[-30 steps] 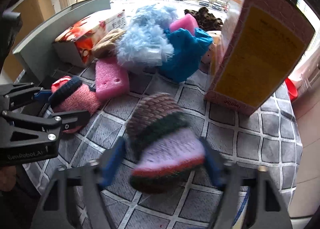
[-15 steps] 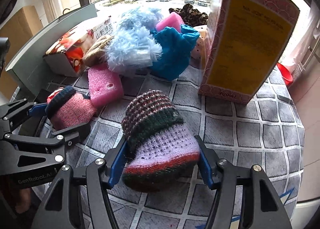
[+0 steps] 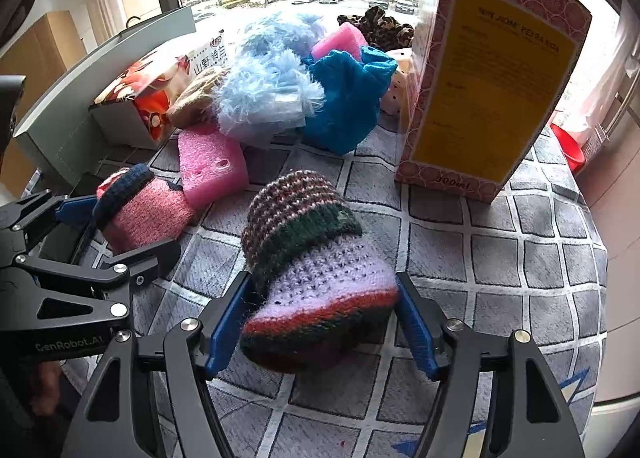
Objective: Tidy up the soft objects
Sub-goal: 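Close the left tool on the red-striped hat while the right tool grasps the purple bootie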
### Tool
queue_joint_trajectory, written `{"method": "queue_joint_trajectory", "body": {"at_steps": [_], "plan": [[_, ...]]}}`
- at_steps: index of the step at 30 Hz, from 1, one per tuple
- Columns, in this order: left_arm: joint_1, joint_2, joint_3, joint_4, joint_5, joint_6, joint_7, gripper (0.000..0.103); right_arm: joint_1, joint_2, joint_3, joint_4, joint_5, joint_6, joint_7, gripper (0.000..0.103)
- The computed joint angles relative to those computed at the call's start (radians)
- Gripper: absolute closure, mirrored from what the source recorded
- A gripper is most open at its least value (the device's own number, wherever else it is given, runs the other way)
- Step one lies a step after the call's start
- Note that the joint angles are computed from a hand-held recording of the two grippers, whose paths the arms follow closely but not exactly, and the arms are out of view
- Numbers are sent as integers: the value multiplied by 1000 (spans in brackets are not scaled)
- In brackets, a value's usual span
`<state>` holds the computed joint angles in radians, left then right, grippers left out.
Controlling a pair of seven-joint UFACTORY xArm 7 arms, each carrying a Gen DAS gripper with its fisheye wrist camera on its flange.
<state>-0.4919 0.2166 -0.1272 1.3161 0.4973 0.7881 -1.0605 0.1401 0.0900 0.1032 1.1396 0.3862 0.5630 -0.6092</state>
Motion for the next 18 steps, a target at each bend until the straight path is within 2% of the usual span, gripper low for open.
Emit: {"method": "queue_joint_trajectory", "body": {"at_steps": [3, 5, 8, 10, 11, 12, 16, 18], "plan": [[5, 6, 2, 2, -4, -2, 10, 1, -1, 0, 0, 0, 0, -2, 3, 33], [13, 8, 0, -3, -16, -22, 47, 1, -3, -3, 0, -1, 10, -4, 2, 45], [14, 4, 3, -9, -25, -32, 50, 3, -2, -8, 0, -2, 12, -2, 3, 51], [7, -12, 8, -21, 1, -43, 24, 26, 1, -13, 1, -5, 12, -5, 5, 56], [11, -27, 2, -33, -4, -57, 46, 52, 1, -18, 1, -9, 20, -8, 3, 57], [17, -27, -6, -28, -22, -59, 76, 62, 0, -23, 1, -11, 34, -6, -3, 57], [12, -20, -9, -15, -20, -42, 95, 67, -1, -45, -6, -25, 74, 3, -11, 58], [14, -25, -12, -21, -38, -49, 107, 74, -3, -57, -11, -33, 91, 4, -14, 58]]}}
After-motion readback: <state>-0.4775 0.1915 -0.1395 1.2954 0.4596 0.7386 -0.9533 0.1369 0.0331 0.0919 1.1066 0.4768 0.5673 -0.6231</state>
